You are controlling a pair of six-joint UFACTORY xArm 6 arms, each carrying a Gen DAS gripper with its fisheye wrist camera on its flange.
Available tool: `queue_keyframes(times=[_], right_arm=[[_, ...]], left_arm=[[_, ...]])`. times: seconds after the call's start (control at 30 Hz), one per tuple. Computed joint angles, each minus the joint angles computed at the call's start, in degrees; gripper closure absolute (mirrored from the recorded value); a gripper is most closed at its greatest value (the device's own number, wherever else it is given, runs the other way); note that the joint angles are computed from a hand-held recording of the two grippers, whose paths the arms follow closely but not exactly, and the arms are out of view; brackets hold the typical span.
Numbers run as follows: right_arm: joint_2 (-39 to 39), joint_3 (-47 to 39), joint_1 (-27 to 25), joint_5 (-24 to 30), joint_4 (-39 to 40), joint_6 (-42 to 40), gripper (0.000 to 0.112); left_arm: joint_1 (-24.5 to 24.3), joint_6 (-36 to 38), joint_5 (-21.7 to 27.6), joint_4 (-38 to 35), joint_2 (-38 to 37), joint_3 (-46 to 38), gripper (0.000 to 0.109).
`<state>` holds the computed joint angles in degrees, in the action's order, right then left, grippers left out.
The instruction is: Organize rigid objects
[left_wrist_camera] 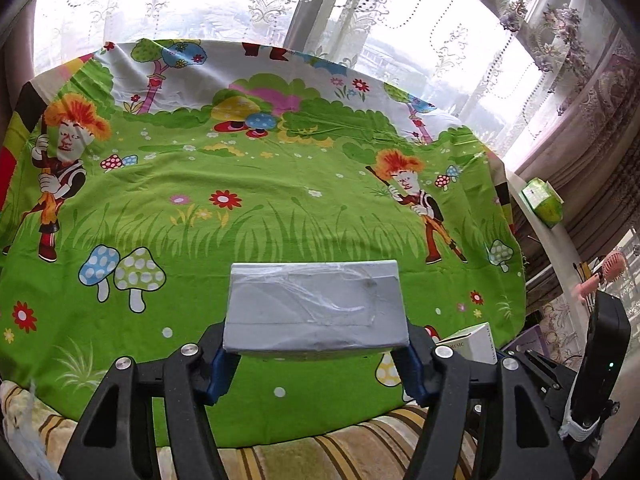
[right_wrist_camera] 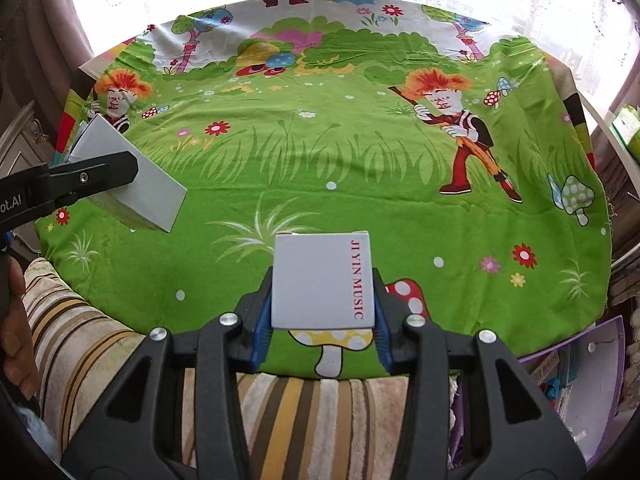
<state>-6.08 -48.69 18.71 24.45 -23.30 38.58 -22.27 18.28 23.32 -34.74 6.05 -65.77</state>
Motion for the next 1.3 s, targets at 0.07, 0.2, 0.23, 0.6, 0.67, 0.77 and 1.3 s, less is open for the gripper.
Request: queue_keyframes(times=[0.07,0.2,0.23,0.6,0.67,0.77,1.3], right_arm=[[-5.71,5.07,-1.04,0.57,-1.43,2.17,0.066],[-18.58,14.59,-3.64,4.30,-2.74,4.61,0.066],[-21.65,16.53,-4.03,5.60,-3.23,5.11,0.066],[-54.30,34.43,-10.27,21.02,0.06,4.47,0.066],[-56.91,35.55,-10.59,22.52,-0.59,5.17,0.066],[-60.03,37.00,-11.17,23.49,0.33,5.21,0.066],[-72.01,38.37,-1.95,38.39,-3.57,13.23,0.029]], left_arm=[[-2.16,3.67,0.61,-4.06,-2.19,1.69,0.042],[-6.86,9.44,3.03,-10.78,-5.91,4.43,0.042],[-7.99,10.69,3.84,-12.30,-6.55,4.84,0.042],[-19.86,13.77,8.87,-17.17,-7.82,7.47,0.042],[-20.82,13.78,9.34,-17.21,-7.45,7.61,0.041],[-21.25,12.19,10.44,-16.05,-6.74,7.60,0.041],[-21.62,9.55,11.54,-13.49,-10.38,13.22,0.014]])
